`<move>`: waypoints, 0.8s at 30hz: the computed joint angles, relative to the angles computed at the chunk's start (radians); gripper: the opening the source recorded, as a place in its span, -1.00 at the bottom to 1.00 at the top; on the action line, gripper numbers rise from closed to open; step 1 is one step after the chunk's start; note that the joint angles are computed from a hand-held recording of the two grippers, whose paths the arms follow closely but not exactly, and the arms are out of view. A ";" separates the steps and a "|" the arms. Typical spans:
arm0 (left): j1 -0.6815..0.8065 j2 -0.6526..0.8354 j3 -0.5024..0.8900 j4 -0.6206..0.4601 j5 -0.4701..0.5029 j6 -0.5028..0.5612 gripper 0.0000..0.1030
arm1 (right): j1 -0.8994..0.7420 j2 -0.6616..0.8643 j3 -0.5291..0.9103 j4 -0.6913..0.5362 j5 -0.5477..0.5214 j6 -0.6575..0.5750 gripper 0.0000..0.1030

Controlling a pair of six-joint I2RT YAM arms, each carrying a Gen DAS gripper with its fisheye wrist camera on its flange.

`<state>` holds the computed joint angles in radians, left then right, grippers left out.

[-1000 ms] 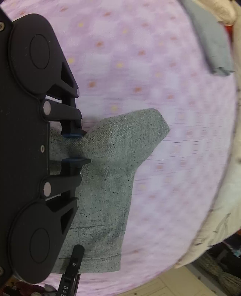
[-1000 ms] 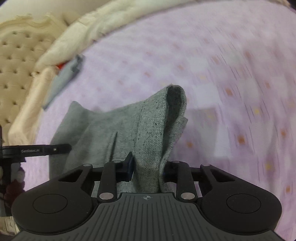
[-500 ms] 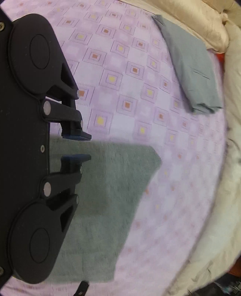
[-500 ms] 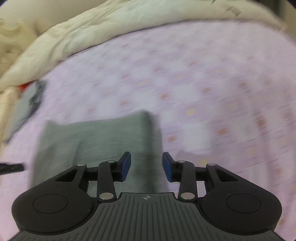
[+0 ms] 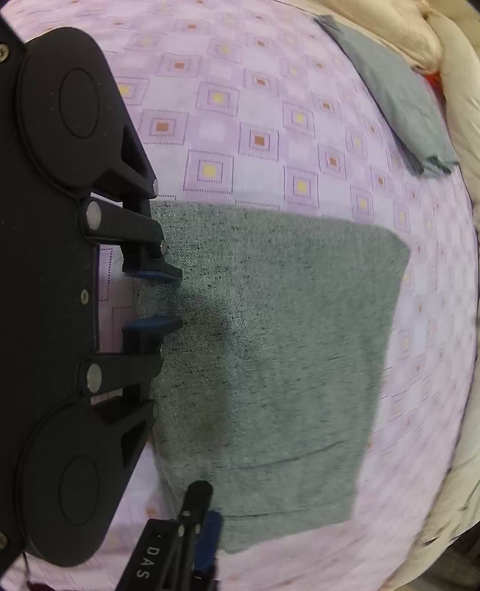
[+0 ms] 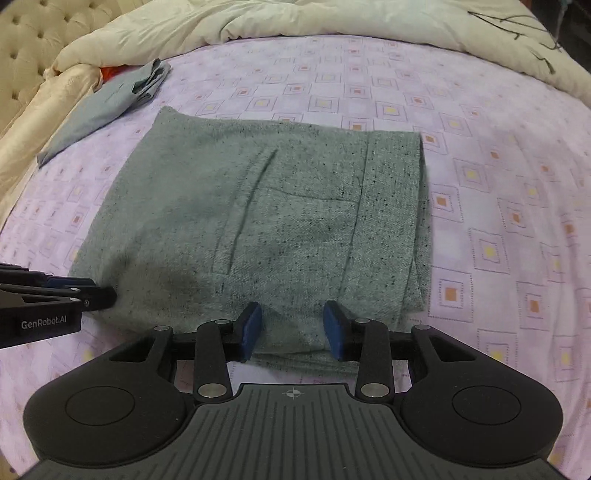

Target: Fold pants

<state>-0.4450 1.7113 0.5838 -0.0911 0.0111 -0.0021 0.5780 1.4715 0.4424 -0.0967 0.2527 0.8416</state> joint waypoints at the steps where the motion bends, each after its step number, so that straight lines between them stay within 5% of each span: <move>1: 0.008 -0.023 0.014 -0.036 0.006 -0.014 -0.40 | -0.001 -0.039 0.018 -0.043 0.008 0.014 -0.30; 10: -0.048 -0.358 0.032 -0.308 -0.088 -0.122 -0.40 | 0.146 -0.350 0.127 -0.446 0.207 0.143 -0.29; 15: -0.097 -0.537 0.020 -0.441 -0.111 -0.145 -0.39 | 0.289 -0.368 0.221 -0.640 0.313 0.266 -0.29; 24: -0.184 -0.730 -0.005 -0.587 -0.138 -0.201 -0.39 | 0.456 -0.363 0.310 -0.813 0.416 0.441 -0.29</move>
